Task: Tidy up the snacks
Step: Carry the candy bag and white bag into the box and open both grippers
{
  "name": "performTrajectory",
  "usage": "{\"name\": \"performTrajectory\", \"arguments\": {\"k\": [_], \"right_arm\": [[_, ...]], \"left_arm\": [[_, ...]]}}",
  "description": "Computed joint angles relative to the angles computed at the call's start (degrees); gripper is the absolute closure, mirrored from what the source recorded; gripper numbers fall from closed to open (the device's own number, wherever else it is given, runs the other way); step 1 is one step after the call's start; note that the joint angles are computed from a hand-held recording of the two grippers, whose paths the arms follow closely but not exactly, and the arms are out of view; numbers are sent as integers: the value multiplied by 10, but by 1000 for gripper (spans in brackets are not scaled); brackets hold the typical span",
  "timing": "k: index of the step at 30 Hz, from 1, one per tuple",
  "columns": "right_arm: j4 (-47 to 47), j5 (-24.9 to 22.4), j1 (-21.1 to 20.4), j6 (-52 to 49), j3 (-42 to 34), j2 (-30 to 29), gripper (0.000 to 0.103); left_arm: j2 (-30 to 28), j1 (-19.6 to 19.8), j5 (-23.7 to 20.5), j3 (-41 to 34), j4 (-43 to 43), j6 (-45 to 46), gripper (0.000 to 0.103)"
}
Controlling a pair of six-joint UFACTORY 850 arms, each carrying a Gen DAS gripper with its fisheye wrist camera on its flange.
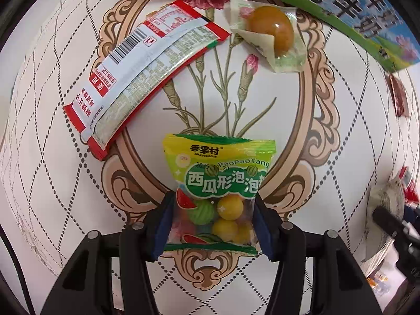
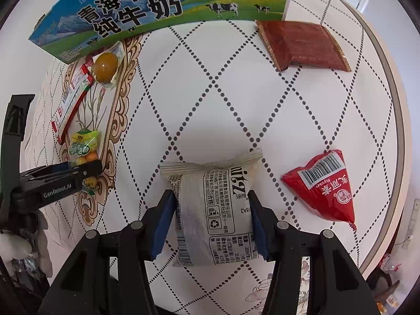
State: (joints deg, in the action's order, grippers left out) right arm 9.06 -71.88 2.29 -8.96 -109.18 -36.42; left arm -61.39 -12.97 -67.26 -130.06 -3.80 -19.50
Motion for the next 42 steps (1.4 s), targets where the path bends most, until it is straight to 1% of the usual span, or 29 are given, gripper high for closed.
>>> {"name": "performTrajectory", "arguments": {"k": [2,5,6,7,9,10,11,12,13,14,16,17,19,20,21,24,26,27,28,29,30,31,32,35,39,42], "right_arm": [[4,-19,-2,8,-10,-9,40],[-5,-11,2,6,6,3,40],[-9,-10,4,5,8,5,40],[-14,-14,7,5,-9,-6,40],[-27,-6,9,-2,-3,0,41],[-35,2,11,-8,6,8,43],[-41,16,14,-8,18,18,47],[-42,24,14,-6,24,23,51],[-38,33,15,0,37,33,51],[-34,40,13,8,47,41,51],[-28,38,8,17,58,47,51],[-19,28,5,19,62,48,51],[3,-8,-2,16,57,37,50],[20,-17,-6,18,58,35,49],[22,-15,-4,22,60,33,49],[5,-12,2,19,60,29,49],[-18,-6,10,12,58,25,49],[-24,0,15,12,61,24,49],[-33,9,24,15,66,23,49],[-40,15,27,15,71,24,49],[-43,21,30,16,76,25,50],[-45,26,31,14,79,27,50],[-47,31,35,15,83,27,51],[-41,37,34,10,83,31,53],[-21,32,24,2,70,34,54],[5,19,20,-5,42,27,54]], "left_arm": [[7,11,8,12,-14,1,46],[5,21,13,13,-24,4,43],[-3,33,10,2,-23,15,42],[-14,37,3,-16,-18,21,42],[-6,35,15,-3,-4,23,42],[-14,30,11,-19,0,22,44],[-11,28,9,-16,3,25,46],[1,27,14,5,6,29,48],[17,25,21,34,7,33,48],[28,23,19,54,11,37,48],[50,24,24,95,2,45,48],[56,26,26,107,-4,46,48],[62,32,26,122,-16,51,48],[63,35,31,128,-20,51,48],[64,36,35,133,-22,50,48],[53,41,31,124,-21,47,48],[37,41,31,101,-17,42,48],[26,34,28,84,-14,34,48],[27,34,29,84,-12,34,48],[18,29,22,68,-10,28,49],[19,30,24,70,-10,29,51],[16,30,17,62,-9,28,52],[2,31,4,30,-8,27,53],[11,15,-9,22,-14,8,53],[25,23,-18,22,-30,13,53],[36,32,-23,15,-60,25,53]]}}
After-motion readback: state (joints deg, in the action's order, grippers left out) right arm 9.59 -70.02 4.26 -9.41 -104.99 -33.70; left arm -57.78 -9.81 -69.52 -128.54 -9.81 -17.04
